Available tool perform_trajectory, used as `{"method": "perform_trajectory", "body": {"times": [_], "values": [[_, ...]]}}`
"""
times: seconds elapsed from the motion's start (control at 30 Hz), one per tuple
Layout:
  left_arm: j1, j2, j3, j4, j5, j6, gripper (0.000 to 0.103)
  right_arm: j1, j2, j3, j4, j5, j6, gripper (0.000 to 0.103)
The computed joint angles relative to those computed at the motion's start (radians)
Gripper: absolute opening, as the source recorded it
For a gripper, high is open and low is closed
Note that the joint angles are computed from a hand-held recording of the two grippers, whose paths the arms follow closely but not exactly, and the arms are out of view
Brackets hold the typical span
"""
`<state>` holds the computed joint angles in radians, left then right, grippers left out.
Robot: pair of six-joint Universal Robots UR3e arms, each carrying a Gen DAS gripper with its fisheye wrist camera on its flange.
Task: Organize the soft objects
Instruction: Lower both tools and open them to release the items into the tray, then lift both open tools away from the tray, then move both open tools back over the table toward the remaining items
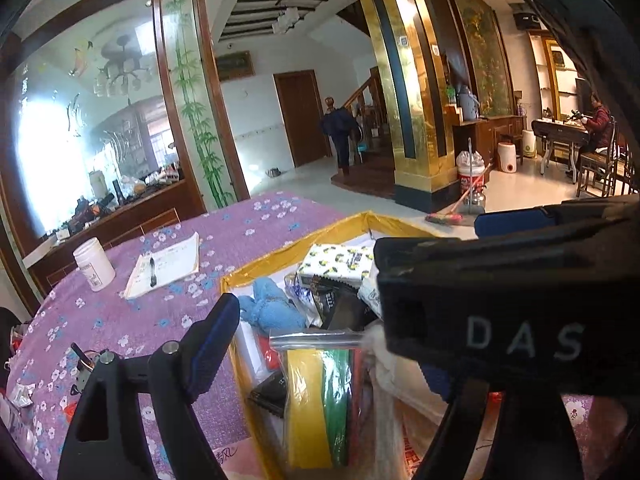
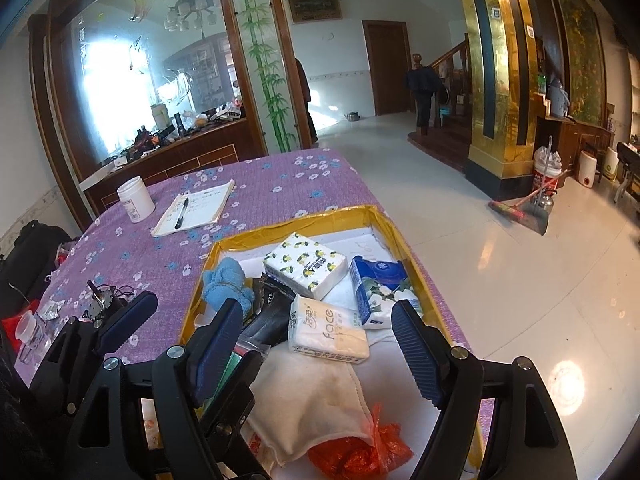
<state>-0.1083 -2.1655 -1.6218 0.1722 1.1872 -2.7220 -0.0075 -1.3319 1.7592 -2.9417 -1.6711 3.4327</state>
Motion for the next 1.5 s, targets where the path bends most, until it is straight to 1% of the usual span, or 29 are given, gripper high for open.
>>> {"method": "perform_trajectory", "body": {"times": [0.2,0.37,0.57,0.67,0.73,0.9,1.2,1.4,1.43,1.5], "values": [[0.015,0.007,-0.019,0.036,-0.032,-0.009,0.083,0.027,-0.064,0.041,-0.007,-0.062,-0.001,0.081],[0.020,0.023,-0.036,0.061,-0.035,-0.017,0.083,0.051,-0.121,0.078,-0.008,-0.111,-0.005,0.081],[0.030,0.098,-0.123,0.111,-0.046,0.001,0.083,0.080,-0.187,0.112,-0.001,-0.153,-0.007,0.082],[0.039,0.137,-0.173,0.138,-0.057,0.009,0.084,0.120,-0.214,0.121,0.002,-0.208,-0.009,0.083],[0.052,0.166,-0.209,0.155,-0.069,0.011,0.086,0.148,-0.222,0.119,0.005,-0.246,-0.013,0.083],[0.085,0.224,-0.293,0.200,-0.094,0.011,0.087,0.222,-0.225,0.102,0.009,-0.332,-0.025,0.084],[0.187,0.305,-0.411,0.240,-0.158,0.023,0.087,0.336,-0.171,0.032,0.025,-0.420,-0.053,0.085],[0.248,0.325,-0.456,0.253,-0.186,0.037,0.087,0.390,-0.109,-0.036,0.050,-0.443,-0.070,0.086],[0.263,0.330,-0.465,0.252,-0.194,0.044,0.087,0.395,-0.100,-0.045,0.054,-0.436,-0.072,0.087],[0.290,0.350,-0.482,0.219,-0.204,0.066,0.087,0.384,-0.089,-0.055,0.061,-0.373,-0.080,0.089]]}}
